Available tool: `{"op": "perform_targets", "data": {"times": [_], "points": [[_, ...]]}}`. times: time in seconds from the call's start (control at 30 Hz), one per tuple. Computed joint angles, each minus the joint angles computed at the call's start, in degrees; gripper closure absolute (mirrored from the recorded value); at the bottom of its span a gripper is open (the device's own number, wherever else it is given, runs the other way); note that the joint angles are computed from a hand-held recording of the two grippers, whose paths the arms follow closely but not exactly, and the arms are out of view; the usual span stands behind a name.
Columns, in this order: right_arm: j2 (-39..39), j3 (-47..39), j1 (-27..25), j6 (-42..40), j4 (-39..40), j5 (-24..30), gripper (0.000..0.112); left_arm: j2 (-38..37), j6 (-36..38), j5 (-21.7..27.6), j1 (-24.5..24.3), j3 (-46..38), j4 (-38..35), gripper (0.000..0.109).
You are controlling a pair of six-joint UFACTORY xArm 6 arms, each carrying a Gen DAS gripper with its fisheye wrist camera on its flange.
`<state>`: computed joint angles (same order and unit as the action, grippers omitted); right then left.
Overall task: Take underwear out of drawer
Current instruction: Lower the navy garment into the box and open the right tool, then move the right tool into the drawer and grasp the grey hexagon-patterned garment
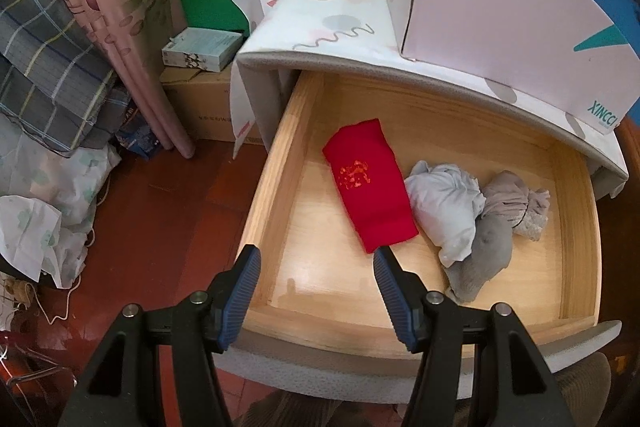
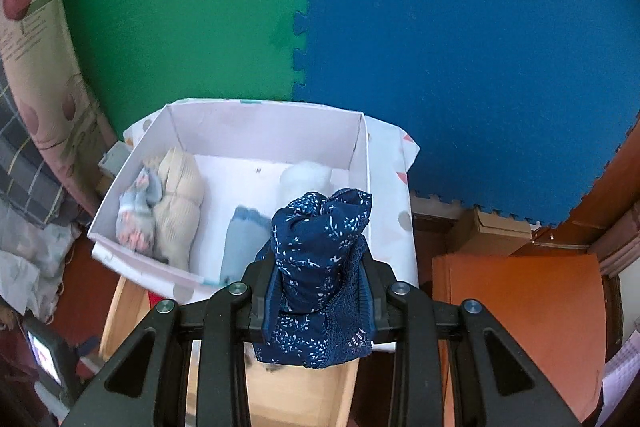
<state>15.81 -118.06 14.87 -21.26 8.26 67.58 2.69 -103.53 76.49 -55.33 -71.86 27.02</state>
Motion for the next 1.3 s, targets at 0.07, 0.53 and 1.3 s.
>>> {"op": "perform_targets", "data": {"times": [0.07,0.53,1.3], "points": [[3.41,-4.40,0.57,1.28,-0.36,1.65,0.083,0.35,0.18,0.59,-0.19,-0.52,0.44,0.048],[14.73,-14.74,2.81,2.95,-3.80,7.73,0.075,0.67,1.36,0.69,0.01,-0.90,-0.03,0.048],[-10.68,17.31,-2.81,-16.40,7.29,8.46,0.070,-0.37,2.32,-2.84,1.65,1.58,-3.72,0.048]]}}
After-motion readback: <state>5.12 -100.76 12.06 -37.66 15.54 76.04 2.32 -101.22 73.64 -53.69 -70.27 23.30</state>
